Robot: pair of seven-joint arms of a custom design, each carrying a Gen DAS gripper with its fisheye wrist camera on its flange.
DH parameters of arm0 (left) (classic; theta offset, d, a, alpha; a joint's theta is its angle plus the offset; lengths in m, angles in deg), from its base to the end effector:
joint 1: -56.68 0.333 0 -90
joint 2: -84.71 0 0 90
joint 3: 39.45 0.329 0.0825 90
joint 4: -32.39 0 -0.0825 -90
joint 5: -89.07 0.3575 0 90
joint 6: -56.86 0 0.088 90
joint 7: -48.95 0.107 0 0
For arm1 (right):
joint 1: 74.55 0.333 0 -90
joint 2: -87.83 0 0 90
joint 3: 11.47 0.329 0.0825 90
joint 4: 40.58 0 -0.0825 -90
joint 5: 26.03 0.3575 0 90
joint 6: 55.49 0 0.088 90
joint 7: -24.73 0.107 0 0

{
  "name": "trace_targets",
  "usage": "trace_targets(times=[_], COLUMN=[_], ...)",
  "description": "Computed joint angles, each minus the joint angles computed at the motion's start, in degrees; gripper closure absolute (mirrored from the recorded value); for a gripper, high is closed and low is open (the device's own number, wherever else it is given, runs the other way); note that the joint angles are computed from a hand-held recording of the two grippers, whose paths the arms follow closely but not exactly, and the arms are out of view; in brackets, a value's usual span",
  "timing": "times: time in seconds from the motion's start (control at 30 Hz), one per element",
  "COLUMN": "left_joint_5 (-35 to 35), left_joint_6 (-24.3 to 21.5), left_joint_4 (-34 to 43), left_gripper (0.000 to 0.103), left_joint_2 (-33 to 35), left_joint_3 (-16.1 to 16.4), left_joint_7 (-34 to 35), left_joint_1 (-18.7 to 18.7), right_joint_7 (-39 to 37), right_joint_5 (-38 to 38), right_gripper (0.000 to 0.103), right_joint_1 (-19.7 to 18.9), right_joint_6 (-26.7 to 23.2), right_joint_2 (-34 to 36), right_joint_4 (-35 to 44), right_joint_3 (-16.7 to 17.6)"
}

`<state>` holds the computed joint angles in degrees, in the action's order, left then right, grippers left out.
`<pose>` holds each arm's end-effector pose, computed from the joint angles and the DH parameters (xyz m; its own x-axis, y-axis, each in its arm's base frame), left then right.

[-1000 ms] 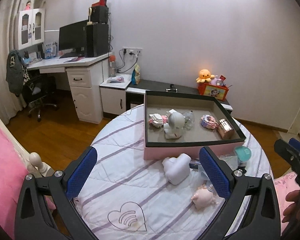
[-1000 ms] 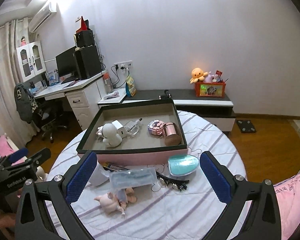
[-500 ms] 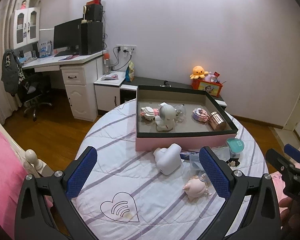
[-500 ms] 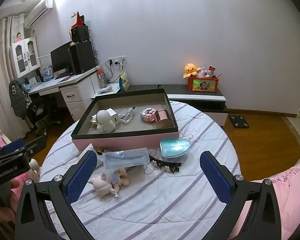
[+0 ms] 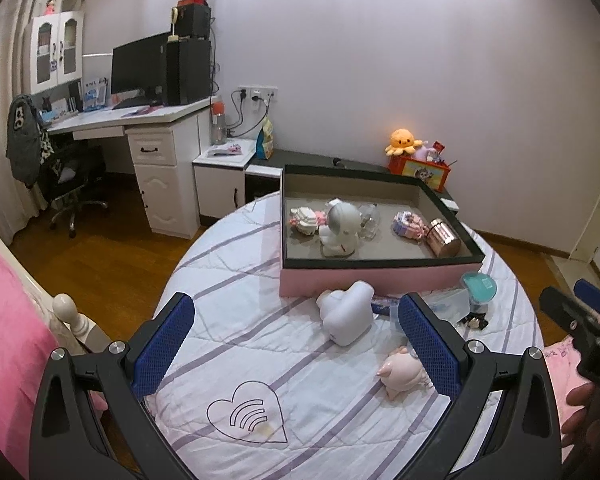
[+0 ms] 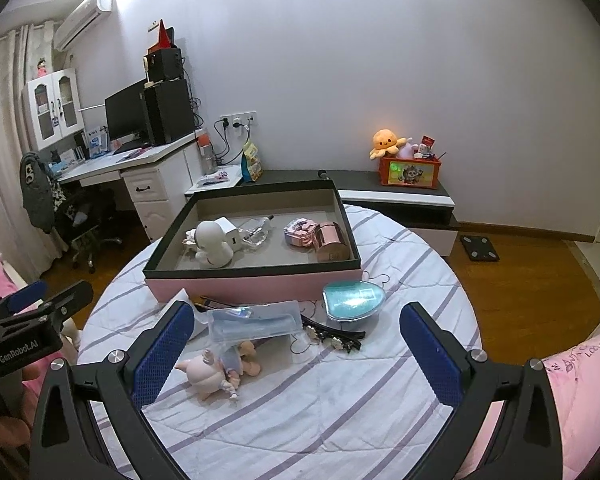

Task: Organize rigid objects
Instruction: 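Grasp the white heart-shaped plug with the left tool while the right tool grasps the teal case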

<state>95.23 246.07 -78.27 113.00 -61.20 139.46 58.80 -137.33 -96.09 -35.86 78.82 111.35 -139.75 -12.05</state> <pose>0.6321 -0.1977 0.3882 -0.3743 -0.9223 0.0958 -0.5907 0.1575 -0.7913 0.5319 0.4002 0.3995 -0.3485 -0.9351 -0.0647 -0.5262 0.2523 -0.8121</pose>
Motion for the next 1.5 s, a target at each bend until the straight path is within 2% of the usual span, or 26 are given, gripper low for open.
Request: trace_targets(times=[0.33,0.87,1.0,1.07,1.23,1.3,1.37,1.43,1.5], left_joint_5=[-1.35,-5.25,-5.68,-6.09,-6.14,-6.88,-7.72,-8.14,-8.86], left_joint_6=[-4.72,-16.87,-18.82,-19.78,-21.8,-22.64,-23.46,-23.14,-23.27], left_joint_4=[3.69,19.4,22.35,23.59,26.74,28.21,29.45,29.78,29.83], left_gripper=[0.0,0.0,0.0,0.0,0.0,0.001,0.006,0.021,0.028], left_joint_2=[3.63,14.65,16.55,17.45,19.21,20.36,21.24,21.44,21.56], left_joint_3=[1.78,7.52,7.85,6.96,7.84,6.64,5.34,5.37,4.07], left_joint_7=[1.69,3.18,3.37,4.26,4.53,5.34,6.6,7.17,8.72], left_joint_1=[-2.65,-10.85,-11.68,-11.27,-12.81,-12.12,-11.28,-11.44,-10.47], right_joint_7=[-1.46,-8.09,-9.82,-11.18,-15.18,-17.15,-18.55,-19.35,-20.95], right_joint_5=[3.74,15.08,17.49,18.6,22.35,24.28,25.92,26.67,27.21], right_gripper=[0.0,0.0,0.0,0.0,0.0,0.0,0.0,0.0,0.001], right_joint_1=[-1.55,-5.95,-6.78,-7.14,-7.8,-8.14,-8.28,-7.93,-7.6], right_joint_6=[1.33,7.38,9.84,11.2,13.79,14.41,15.39,16.51,17.13], right_joint_2=[0.76,5.39,6.81,7.78,10.11,11.2,12.18,12.81,13.34], right_joint_4=[-0.92,-0.51,-0.08,0.56,2.27,3.12,3.79,4.1,4.6], right_joint_3=[-0.25,-3.52,-4.61,-5.18,-6.24,-6.58,-7.15,-8.15,-8.76])
